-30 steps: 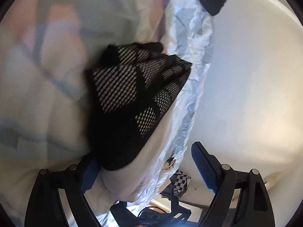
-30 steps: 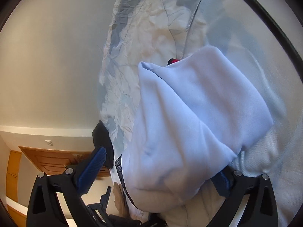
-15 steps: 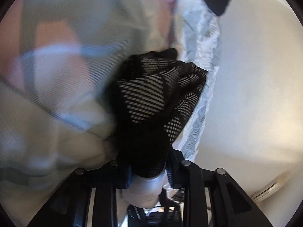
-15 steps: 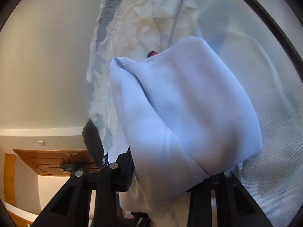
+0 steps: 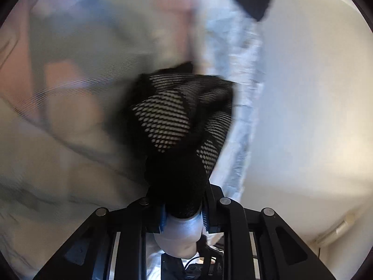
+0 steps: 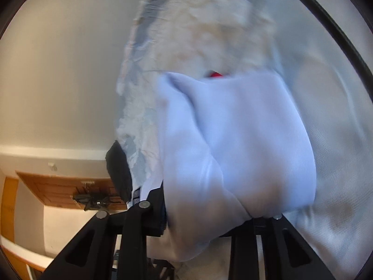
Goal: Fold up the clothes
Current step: 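Grasp the mesh stripe with the left tool while the right tool grasps the white fabric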
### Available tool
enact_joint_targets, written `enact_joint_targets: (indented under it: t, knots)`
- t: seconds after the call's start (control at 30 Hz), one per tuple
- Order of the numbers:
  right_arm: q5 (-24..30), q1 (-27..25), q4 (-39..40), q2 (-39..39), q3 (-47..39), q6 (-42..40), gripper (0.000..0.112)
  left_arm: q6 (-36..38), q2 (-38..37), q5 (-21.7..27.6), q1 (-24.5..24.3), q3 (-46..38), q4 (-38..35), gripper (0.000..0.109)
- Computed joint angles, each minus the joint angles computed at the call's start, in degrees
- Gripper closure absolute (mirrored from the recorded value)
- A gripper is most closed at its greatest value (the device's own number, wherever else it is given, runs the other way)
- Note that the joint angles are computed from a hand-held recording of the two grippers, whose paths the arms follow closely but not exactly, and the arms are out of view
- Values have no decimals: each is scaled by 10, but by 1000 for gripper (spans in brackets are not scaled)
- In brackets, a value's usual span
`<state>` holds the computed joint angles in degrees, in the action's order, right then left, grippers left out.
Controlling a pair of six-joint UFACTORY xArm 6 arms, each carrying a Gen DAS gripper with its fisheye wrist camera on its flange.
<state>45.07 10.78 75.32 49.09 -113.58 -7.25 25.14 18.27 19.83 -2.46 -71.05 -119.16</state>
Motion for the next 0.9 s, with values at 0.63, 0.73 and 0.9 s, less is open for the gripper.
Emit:
enact_joint_targets:
  t: [0.63, 0.73, 0.9]
  knots:
    - [-38, 10, 27, 25, -21, 3, 73, 28, 62, 36, 18, -55, -54, 76]
    - [-35, 9, 29, 19, -20, 7, 76, 57, 57, 32, 15, -56, -74, 85]
    - [-18, 7, 29, 3, -20, 4, 77, 65, 37, 40, 20, -61, -80, 87]
